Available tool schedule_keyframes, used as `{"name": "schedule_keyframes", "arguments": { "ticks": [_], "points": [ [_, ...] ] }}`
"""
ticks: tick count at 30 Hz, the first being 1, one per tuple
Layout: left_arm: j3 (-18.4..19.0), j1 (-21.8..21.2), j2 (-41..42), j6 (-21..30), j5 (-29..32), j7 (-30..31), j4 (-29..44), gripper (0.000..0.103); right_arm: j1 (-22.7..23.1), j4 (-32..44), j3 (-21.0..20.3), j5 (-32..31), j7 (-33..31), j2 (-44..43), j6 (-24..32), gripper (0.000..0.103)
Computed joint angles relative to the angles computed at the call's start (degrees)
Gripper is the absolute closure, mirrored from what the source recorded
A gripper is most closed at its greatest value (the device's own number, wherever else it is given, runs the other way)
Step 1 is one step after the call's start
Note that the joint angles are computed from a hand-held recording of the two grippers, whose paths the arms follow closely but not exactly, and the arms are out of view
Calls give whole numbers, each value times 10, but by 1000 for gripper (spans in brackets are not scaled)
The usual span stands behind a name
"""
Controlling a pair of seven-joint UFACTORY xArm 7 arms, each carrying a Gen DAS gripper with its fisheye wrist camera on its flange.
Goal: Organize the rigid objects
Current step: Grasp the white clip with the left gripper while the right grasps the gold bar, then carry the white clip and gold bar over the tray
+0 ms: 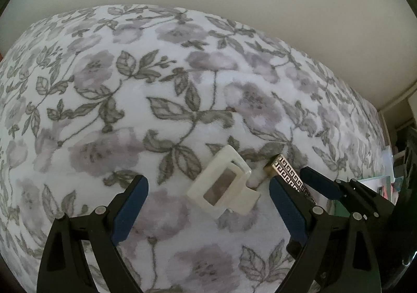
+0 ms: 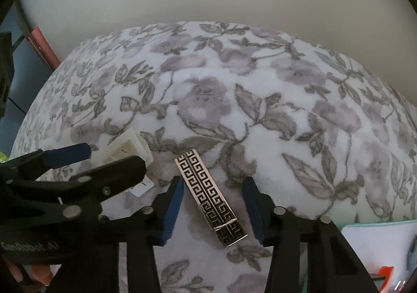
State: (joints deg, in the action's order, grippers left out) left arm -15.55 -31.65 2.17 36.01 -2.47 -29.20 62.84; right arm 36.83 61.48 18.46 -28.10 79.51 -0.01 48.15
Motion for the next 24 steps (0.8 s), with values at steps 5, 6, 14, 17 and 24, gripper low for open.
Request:
{"name": "schedule_keyframes", "arguments": {
  "ticks": [5,6,14,17,24],
  "points": [
    [-1,-4,7,9,14,-4,6,9,-4,-15,0,9,6,-13,-6,72],
    [-2,-6,10,11,21,-10,9,9,-6,-18,0,10,7,-16,-10,73],
    [-2,-12,21,16,23,-13,15,25,-10,-16,6,14,-3,-16,0,75],
    [-1,-13,14,19,34,-24,10,42,-7,-21,8,18,3,-22,3,76],
    [-3,-13,0,36,32,-28,1,42,-6,-28,13,37,5,-34,5,79]
  ]
}}
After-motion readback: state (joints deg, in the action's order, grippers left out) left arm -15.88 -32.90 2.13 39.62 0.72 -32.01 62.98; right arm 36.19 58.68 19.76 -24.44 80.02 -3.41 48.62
